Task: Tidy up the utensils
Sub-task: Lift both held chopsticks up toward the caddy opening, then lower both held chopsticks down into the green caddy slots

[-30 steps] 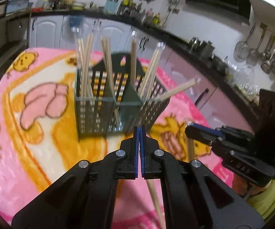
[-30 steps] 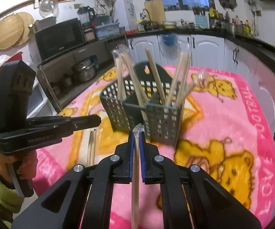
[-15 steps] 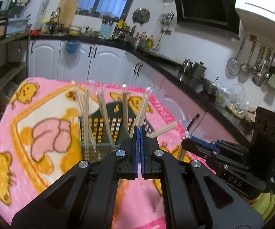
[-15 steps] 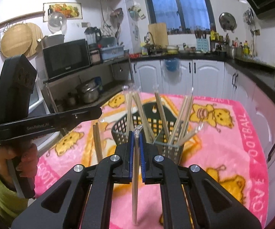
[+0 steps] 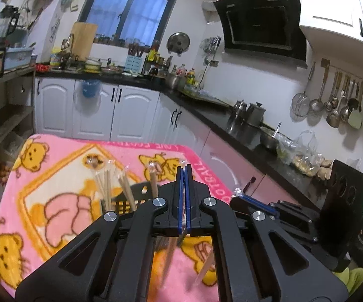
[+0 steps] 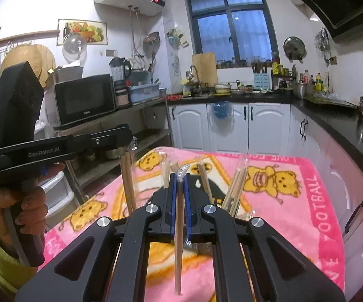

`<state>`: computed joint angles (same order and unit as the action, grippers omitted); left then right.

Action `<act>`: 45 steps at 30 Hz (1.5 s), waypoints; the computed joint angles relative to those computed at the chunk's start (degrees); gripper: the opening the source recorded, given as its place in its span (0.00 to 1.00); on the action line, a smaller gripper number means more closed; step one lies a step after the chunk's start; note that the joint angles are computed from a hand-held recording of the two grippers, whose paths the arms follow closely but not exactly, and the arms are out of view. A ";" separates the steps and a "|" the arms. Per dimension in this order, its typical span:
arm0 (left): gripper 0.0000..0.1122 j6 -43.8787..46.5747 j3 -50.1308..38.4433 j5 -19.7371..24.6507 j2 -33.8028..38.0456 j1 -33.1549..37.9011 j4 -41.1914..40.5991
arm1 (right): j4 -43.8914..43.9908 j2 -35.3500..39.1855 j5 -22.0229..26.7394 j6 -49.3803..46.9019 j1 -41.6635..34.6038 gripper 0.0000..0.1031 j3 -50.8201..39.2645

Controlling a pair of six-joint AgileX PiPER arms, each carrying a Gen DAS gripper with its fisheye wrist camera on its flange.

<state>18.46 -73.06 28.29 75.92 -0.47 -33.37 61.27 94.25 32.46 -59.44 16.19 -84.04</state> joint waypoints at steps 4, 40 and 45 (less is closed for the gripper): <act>0.00 -1.37 -2.90 -0.01 1.25 -0.81 1.28 | -0.16 0.66 -0.87 1.19 0.01 0.06 -2.06; 0.00 -20.00 -23.26 -2.19 14.46 1.23 22.57 | 2.22 12.90 -8.50 1.01 0.09 0.06 -21.26; 0.00 -18.45 -21.83 -2.93 15.40 2.47 20.35 | 5.23 14.89 -9.37 -2.17 0.77 0.06 -21.18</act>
